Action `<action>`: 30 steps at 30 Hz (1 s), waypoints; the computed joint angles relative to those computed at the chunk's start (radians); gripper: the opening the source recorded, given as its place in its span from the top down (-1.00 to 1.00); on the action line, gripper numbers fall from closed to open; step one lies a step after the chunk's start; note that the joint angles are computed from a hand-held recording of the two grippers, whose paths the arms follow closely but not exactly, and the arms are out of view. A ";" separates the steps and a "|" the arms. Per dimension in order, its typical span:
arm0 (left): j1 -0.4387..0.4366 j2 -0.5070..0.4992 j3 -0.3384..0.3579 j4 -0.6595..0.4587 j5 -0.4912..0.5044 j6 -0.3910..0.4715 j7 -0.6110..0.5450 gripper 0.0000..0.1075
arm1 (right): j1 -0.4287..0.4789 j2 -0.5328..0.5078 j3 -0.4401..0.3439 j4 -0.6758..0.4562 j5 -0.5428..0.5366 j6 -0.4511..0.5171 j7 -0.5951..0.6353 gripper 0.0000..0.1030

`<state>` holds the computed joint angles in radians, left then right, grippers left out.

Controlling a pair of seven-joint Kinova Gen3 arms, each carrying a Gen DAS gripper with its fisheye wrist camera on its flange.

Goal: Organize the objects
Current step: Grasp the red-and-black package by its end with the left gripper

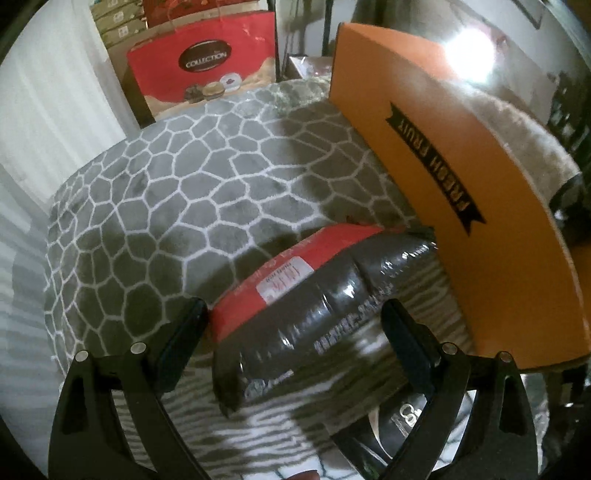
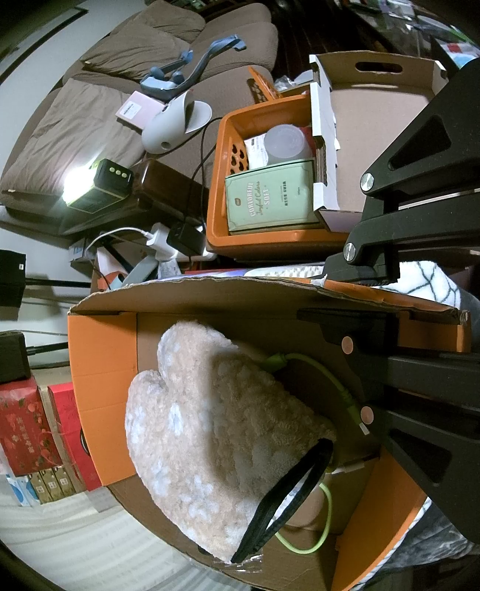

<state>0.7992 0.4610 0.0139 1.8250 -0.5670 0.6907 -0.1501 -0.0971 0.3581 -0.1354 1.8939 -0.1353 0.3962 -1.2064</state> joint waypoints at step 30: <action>0.076 -0.119 -0.055 0.112 -0.311 -0.088 0.421 0.50 | -0.001 0.000 0.001 0.001 0.000 -0.001 -0.001 0.83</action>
<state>0.8748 0.3419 -0.0409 1.9370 -0.8784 0.6030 0.2709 -0.0984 0.3580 -0.1342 1.8953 -0.1349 0.3951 -1.2070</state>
